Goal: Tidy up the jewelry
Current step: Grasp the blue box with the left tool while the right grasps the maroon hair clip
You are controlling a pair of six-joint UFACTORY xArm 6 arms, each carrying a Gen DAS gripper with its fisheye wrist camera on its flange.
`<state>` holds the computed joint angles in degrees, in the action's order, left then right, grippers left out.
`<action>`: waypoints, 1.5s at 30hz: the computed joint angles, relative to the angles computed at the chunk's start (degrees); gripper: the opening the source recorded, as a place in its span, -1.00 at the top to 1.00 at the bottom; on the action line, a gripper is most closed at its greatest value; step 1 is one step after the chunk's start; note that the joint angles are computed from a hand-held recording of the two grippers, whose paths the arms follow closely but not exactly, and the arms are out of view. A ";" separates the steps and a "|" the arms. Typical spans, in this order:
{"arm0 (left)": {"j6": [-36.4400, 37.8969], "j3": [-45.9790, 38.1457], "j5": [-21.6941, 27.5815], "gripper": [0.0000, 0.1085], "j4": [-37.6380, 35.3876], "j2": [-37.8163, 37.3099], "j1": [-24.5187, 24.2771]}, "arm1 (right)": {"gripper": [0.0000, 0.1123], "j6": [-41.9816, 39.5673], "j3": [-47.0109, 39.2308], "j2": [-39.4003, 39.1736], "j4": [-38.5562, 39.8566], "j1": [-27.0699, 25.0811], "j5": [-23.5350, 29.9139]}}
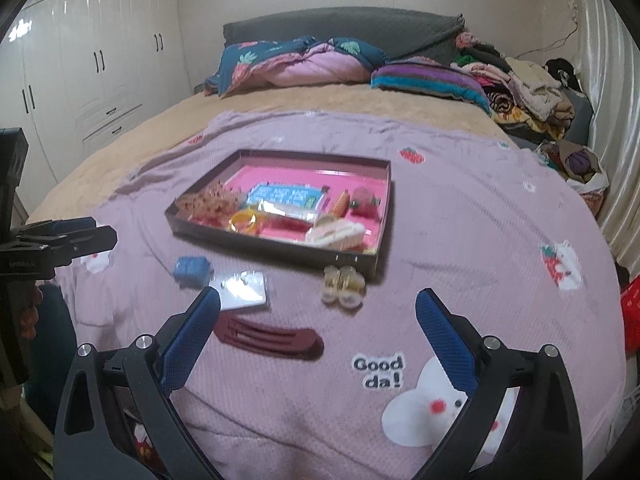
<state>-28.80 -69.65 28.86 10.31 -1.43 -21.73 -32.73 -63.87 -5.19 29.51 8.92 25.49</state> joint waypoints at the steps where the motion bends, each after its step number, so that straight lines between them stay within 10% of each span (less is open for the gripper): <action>1: 0.50 0.36 -0.04 -0.72 -0.38 -0.07 -0.10 | -0.74 -0.01 0.40 -0.05 -0.04 0.01 0.15; 27: 2.92 1.94 0.38 -0.48 -2.32 4.37 -0.47 | -0.71 5.38 2.06 3.98 -2.41 1.75 3.51; 45: 9.50 -3.85 -1.03 -0.31 -13.29 11.78 0.76 | 0.02 10.82 -5.55 13.27 3.62 1.03 8.14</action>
